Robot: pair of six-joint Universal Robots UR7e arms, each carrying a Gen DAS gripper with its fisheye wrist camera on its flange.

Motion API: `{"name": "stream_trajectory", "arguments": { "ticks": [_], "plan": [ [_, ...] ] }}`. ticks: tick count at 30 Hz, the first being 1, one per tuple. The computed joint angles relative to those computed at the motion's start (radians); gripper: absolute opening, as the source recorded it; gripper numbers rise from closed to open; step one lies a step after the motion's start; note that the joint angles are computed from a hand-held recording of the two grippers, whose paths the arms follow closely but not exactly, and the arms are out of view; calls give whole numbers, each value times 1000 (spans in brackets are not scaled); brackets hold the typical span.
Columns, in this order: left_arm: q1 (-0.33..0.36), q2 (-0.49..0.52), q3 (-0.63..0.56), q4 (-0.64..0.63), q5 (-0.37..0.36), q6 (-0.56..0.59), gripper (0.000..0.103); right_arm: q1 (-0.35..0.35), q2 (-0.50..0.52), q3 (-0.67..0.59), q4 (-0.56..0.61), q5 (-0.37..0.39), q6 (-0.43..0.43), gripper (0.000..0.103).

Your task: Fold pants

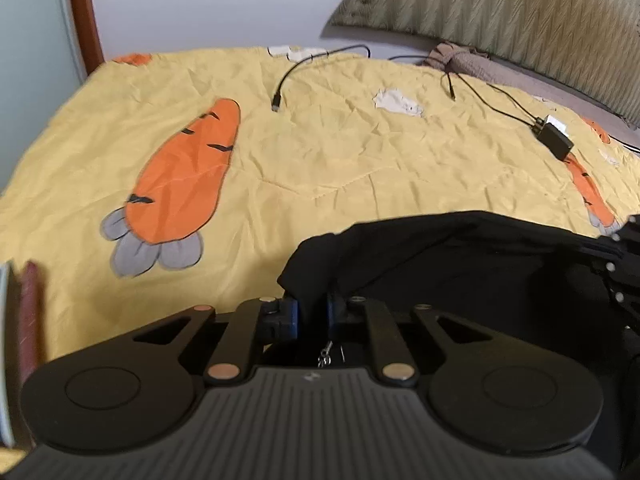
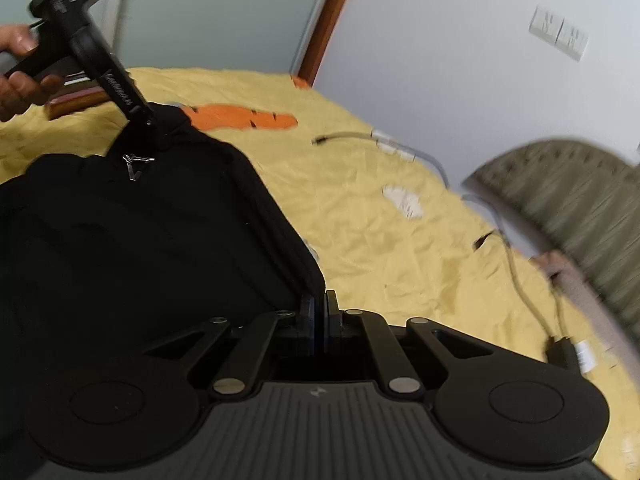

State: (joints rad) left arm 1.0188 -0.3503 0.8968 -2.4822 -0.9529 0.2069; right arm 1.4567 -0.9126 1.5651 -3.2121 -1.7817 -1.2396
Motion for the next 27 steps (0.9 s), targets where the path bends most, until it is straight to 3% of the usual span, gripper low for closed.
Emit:
{"name": "stream_trajectory", "arguments": {
  "ticks": [5,10,16,21,27],
  "plan": [
    [-35,-158,282,-173,18,-5,12,24,-86,184,-154,-1,-53,3],
    [-57,-294,501,-267,9,-66,12,44,-167,363,-246,10,-71,3],
    [-107,-404,743,-369,85,-90,10,45,-217,529,-321,-15,-73,3],
    [-128,-478,889,-403,92,-143,10,39,-239,603,-322,-43,-53,3],
    [-130,-504,962,-379,141,-209,3,37,-230,682,-382,-66,-61,3]
  ]
}}
